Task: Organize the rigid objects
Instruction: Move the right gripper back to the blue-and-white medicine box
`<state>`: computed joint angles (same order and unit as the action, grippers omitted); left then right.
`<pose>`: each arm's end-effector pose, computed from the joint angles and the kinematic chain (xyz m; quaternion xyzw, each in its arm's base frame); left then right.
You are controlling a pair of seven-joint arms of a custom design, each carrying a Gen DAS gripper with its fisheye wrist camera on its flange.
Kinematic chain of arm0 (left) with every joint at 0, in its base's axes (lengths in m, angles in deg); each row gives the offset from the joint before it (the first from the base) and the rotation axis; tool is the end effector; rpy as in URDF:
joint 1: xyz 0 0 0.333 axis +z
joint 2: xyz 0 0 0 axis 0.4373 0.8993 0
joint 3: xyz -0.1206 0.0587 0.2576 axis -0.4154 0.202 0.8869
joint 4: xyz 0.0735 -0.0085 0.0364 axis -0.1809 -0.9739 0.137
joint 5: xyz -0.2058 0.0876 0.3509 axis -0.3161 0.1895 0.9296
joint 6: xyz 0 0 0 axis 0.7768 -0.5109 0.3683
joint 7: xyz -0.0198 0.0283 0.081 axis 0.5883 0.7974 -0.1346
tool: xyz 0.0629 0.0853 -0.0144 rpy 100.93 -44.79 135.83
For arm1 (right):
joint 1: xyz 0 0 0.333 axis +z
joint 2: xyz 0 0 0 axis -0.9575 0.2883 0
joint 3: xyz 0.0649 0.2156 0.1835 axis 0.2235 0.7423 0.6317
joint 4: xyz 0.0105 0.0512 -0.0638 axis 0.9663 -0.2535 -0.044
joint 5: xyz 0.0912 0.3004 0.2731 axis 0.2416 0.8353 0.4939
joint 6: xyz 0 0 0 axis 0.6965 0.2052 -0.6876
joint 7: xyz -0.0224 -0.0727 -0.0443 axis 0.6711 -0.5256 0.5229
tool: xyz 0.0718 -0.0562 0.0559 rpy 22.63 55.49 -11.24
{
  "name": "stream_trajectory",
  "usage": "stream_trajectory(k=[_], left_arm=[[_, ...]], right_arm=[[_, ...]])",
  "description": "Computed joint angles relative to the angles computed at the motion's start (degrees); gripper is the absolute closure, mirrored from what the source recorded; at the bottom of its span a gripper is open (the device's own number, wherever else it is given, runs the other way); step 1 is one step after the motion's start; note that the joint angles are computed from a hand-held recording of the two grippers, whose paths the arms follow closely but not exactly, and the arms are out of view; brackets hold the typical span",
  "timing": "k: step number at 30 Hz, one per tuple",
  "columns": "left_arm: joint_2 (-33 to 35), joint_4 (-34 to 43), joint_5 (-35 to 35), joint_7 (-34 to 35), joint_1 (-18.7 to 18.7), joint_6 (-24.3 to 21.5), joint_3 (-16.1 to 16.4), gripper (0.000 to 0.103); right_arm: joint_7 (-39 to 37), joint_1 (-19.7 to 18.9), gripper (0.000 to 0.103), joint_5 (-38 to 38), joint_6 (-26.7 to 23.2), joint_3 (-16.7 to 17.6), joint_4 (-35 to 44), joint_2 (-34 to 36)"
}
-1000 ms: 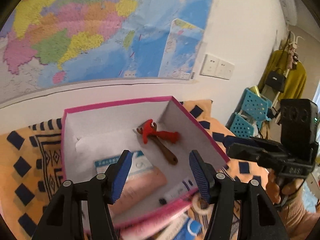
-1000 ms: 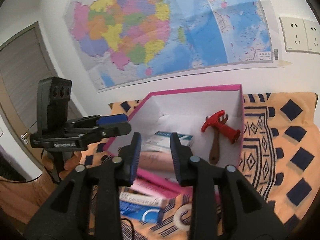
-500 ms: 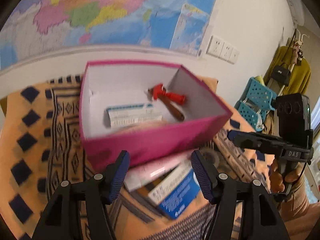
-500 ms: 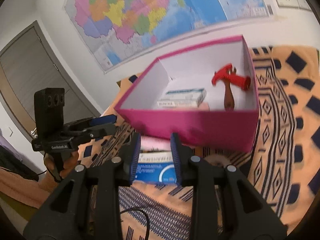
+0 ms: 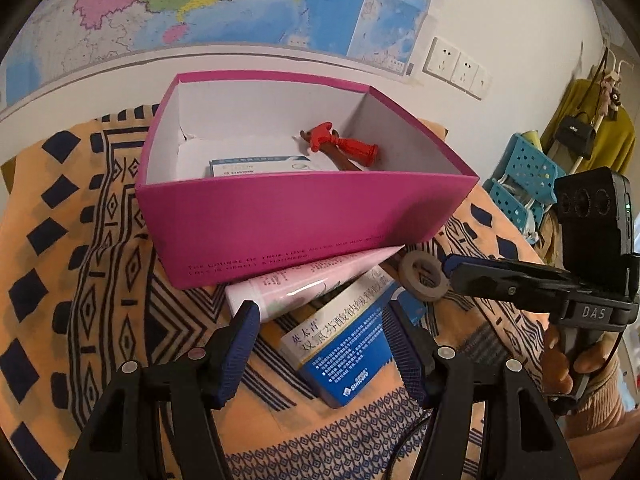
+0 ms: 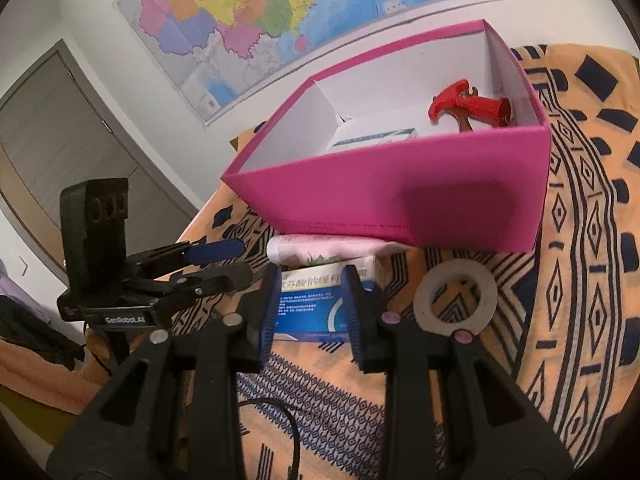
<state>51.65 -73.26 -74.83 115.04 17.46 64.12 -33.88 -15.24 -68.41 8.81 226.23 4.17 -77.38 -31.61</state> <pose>0.6910 -0.2755 0.5361 -0.5452 0.7499 -0.3607 0.1019 0.7042 0.1472 0.5053 -0.6864 0.5382 0.0387 0.4875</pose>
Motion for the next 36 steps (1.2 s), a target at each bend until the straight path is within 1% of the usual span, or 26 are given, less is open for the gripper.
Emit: stream_trajectory(k=[14, 23, 27, 28, 31, 36], left_arm=[[-0.73, -2.07, 1.16, -1.67, -0.36, -0.32, 0.44, 0.038], [-0.84, -3.12, -0.10, -1.53, 0.24, -1.75, 0.12, 0.038], [-0.96, -3.75, -1.75, -0.93, 0.64, -2.48, -0.40, 0.038], [-0.97, -3.83, -2.02, -0.70, 0.67, -2.57, -0.46, 0.038], [-0.77, -3.69, -2.95, 0.08, 0.77, -3.25, -0.74, 0.038], [-0.09, -2.76, -4.26, 0.86, 0.84, -4.22, -0.94, 0.040]], right_arm=[[3.44, 0.55, 0.070, -2.20, 0.47, -0.05, -0.04, 0.95], [6.61, 1.02, 0.070, -5.57, 1.42, -0.22, 0.85, 2.33], [7.68, 1.04, 0.069, -6.56, 1.64, 0.01, 1.30, 2.96], [7.92, 1.04, 0.068, -6.82, 1.66, 0.04, 1.38, 3.11], [8.48, 1.12, 0.055, -7.52, 2.18, 0.15, 1.74, 3.70], [8.90, 1.03, 0.055, -8.33, 1.85, 0.55, 2.71, 4.75]])
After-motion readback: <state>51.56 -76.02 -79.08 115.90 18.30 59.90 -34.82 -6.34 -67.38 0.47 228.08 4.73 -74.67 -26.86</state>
